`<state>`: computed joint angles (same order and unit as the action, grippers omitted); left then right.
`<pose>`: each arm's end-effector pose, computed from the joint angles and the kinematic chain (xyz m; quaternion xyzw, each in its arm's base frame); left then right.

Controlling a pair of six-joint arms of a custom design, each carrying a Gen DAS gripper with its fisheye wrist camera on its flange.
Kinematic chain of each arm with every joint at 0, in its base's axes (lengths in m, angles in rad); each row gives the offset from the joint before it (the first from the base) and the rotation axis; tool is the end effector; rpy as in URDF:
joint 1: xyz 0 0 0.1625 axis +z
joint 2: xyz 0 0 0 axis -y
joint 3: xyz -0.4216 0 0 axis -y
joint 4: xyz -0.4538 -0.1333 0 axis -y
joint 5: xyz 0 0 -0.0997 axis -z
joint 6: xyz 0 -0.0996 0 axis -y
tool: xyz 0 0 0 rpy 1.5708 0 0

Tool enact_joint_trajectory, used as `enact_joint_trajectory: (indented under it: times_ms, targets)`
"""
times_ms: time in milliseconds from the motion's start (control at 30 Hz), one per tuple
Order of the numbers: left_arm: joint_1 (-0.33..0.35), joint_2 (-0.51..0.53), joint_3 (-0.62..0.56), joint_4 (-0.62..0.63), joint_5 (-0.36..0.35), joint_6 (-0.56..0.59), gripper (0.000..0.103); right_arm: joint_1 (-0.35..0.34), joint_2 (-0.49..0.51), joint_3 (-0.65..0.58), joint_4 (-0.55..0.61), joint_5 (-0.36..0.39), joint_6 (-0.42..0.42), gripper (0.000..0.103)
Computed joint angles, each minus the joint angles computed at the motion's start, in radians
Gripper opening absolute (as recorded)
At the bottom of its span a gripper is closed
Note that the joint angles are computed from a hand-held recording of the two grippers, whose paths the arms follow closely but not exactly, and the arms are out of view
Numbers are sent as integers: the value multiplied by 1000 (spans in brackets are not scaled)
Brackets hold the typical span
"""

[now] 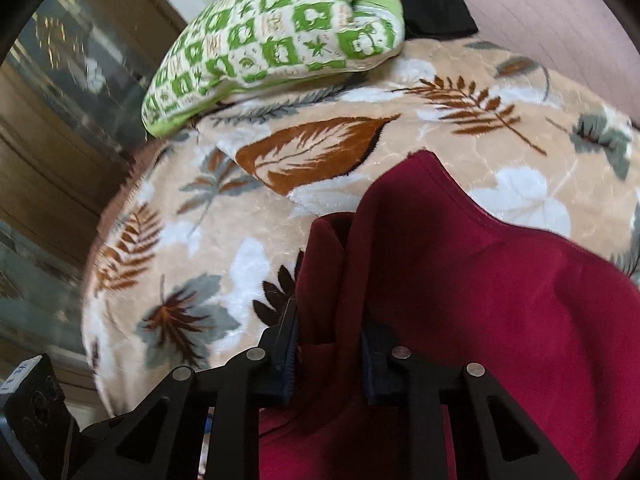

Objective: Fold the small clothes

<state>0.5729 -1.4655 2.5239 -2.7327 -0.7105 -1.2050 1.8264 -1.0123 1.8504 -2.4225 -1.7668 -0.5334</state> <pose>-0.2000 -0.3775 0.1319 -0.1153 0.9006 -0.3927 0.1464 0.2690 -0.5788 0.0864 0.3819 -0.9190 -0.0068 0.0978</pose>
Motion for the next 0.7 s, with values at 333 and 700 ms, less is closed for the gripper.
enact_joint_trajectory:
  times_ms: [333, 700]
  targets:
    - [91, 107, -88, 21, -22, 92, 78, -7, -14, -5, 27, 27, 1, 24]
    - [104, 161, -126, 67, 5, 92, 78, -17, -31, -2, 42, 54, 2, 24]
